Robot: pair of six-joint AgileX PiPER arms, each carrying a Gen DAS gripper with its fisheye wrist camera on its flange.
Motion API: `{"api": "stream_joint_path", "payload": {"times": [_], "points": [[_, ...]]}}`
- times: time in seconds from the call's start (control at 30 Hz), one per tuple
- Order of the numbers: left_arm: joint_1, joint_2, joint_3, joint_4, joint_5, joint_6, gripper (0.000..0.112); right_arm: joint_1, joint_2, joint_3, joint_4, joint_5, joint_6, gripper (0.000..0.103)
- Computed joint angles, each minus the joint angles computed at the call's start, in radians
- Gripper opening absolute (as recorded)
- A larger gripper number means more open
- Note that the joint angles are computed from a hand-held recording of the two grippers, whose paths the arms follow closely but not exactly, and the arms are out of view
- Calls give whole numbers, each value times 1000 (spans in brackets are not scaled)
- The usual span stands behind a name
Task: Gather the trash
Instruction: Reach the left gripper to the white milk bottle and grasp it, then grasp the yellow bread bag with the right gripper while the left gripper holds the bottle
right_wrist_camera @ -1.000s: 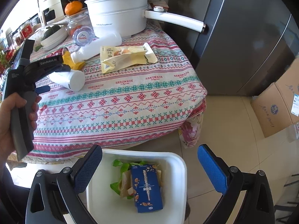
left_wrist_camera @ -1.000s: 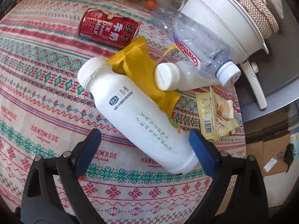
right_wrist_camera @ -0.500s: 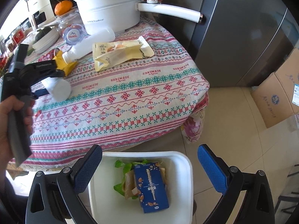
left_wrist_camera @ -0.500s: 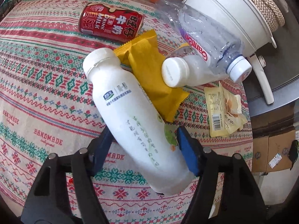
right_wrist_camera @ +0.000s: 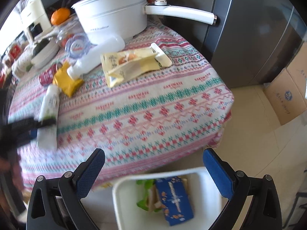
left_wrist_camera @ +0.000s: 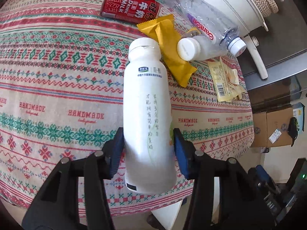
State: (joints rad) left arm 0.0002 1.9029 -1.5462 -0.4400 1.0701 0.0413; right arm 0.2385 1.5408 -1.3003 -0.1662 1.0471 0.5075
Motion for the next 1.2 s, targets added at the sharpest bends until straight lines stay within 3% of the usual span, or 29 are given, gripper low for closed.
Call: {"api": "stream_joint_path", "payload": {"times": [0.37,0.53,0.67,0.87,1.0,1.2], "points": [[74,-137,84,-3,-3,182,51,-135,118,-53,213,-191,36,100],[93,-146,97,-2,11,244,51,-178,194,-91,347,-295,-28,85],[80,-100,61,37,71,269,51,-198,270,-126,483,-379,-100,78],[56,-28,-20,76,131,253,51,-191,400,-251,527,-391,-130,67],[54,0,-71,75,132,240,52,-191,451,-298,517,-412,-112,66],[30,55,-113,111,141,197,52,-199,508,-338,544,-440,-127,53]]}}
